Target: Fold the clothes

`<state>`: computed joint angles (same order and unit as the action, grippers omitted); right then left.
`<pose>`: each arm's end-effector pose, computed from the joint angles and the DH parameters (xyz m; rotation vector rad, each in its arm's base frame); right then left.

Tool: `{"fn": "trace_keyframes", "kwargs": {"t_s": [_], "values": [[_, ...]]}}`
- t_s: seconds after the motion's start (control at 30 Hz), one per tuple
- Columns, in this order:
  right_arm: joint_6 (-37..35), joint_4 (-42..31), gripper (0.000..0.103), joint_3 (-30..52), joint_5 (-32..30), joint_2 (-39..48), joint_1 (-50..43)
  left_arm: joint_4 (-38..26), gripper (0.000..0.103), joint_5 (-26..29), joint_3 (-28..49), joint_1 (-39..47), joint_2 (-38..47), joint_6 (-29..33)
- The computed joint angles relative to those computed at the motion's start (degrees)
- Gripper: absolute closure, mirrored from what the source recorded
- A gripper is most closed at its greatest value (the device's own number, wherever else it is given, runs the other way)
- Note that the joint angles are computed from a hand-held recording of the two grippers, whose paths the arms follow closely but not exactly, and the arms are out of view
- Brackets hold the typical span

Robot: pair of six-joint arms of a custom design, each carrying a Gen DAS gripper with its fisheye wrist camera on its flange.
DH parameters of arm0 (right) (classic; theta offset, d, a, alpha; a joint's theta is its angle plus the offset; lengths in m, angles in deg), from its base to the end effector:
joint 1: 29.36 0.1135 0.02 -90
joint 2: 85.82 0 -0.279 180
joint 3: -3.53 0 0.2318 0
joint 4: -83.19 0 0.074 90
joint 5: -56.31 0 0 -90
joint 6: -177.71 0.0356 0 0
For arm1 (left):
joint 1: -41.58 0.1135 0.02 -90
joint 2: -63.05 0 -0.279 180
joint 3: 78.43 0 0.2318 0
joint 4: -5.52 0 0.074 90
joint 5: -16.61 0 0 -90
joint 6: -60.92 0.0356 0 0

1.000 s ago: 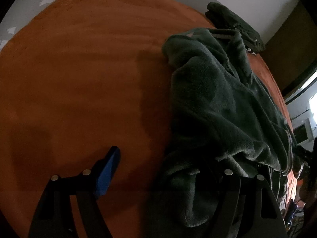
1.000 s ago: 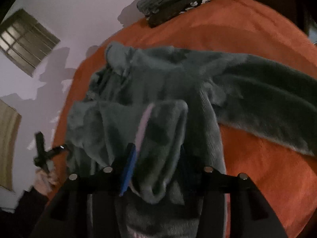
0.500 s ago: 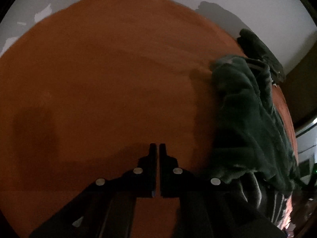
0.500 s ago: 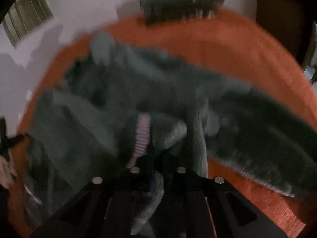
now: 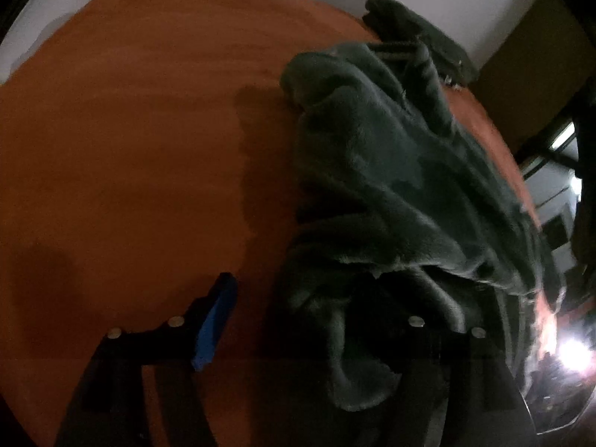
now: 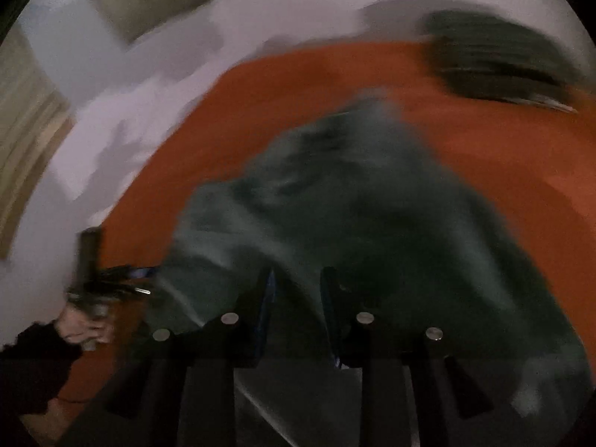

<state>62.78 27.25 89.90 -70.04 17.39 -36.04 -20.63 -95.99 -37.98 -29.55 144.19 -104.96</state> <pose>0.3362 -0.0181 0.2199 -0.5393 2.5436 0.7132 0.0760 -0.1799 0.1398 -0.2165 2.6225 -0.3674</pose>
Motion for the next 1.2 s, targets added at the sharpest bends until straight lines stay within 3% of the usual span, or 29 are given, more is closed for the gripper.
{"fn": "trace_keyframes", "kwargs": {"t_s": [0.03,0.07,0.13,0.3,0.43,0.47,0.5,0.6,0.63,0.73,0.77,0.8,0.83,0.87,0.9,1.0,1.1,1.2], "values": [[0.8,-1.88,0.079,5.36,1.1,4.58,5.58,0.35,0.041,-0.27,0.45,0.5,1.31,0.92],[1.63,-2.54,0.079,8.61,1.97,7.42,9.06,0.69,0.063,-1.39,0.83,0.8,2.47,1.2],[4.11,-5.21,0.079,17.3,3.15,14.43,14.33,2.92,0.088,-1.64,-0.77,1.37,1.34,-0.24],[10.75,-12.9,0.074,38.74,3.99,30.39,21.5,-3.46,0.093,-10.24,-3.45,-6.94,-3.84,-16.06],[13.92,-14.89,0.073,48.28,7.24,37.61,24.68,1.11,0.094,-9.47,-7.68,-7.01,-3.94,-18.32],[14.86,-13.59,0.083,48.34,7.66,37.8,24.96,1.2,0.094,-9.69,-7.07,-6.68,-3.24,-17.92],[15.96,-11.56,0.101,47.64,8.11,37.66,25.25,0.54,0.094,-9.87,-6.39,-6.49,-2.91,-17.64],[19.1,4.79,0.101,34.52,9.36,29.61,25.05,-0.14,0.094,-11.58,-5.9,-7.43,-2.43,-19.87],[19.55,6.1,0.101,33.6,10.61,29.79,25.2,1.54,0.094,-10.66,-6.57,-6.23,-2.13,-18.82],[18.46,-3.04,0.1,40.99,12.77,36.08,25.41,4.57,0.091,-8.87,-7.22,-3.26,-2.27,-16.36],[18.06,-2.73,0.1,39.98,12.18,35.42,25.05,4.42,0.087,-8.96,-7.09,-3.07,-2.94,-16.41],[17.99,0.05,0.098,36.98,11.83,33.43,24.74,3.77,0.084,-9.28,-7.14,-3.51,-4.04,-16.81],[17.52,1.91,0.095,34.67,12.26,31.34,24.51,1.21,0.074,-9.45,-6.55,-4.51,-4.9,-17.96],[16.92,3.43,0.081,32.65,12.88,29.28,24.28,-1.33,0.063,-9.6,-5.93,-5.53,-5.71,-19.15],[16.05,4.56,0.067,29.53,11.9,26.29,23.32,-3.88,0.061,-9.77,-5.25,-6.64,-6.43,-20.42],[11.98,5.09,0.054,19.93,6.56,16.33,18.65,-13.48,0.054,-12.48,0.17,-13.88,-6.1,-28.0],[4.49,2.28,0.051,8.35,2.51,4.85,10.27,-24.77,0.051,-12.25,6.96,-22.14,-3.54,-36.12],[-5.58,0.16,0.048,-3.12,1.8,-5.53,-5.61,-27.19,0.049,-8.35,11.58,-25.77,0.88,-38.04]]}}
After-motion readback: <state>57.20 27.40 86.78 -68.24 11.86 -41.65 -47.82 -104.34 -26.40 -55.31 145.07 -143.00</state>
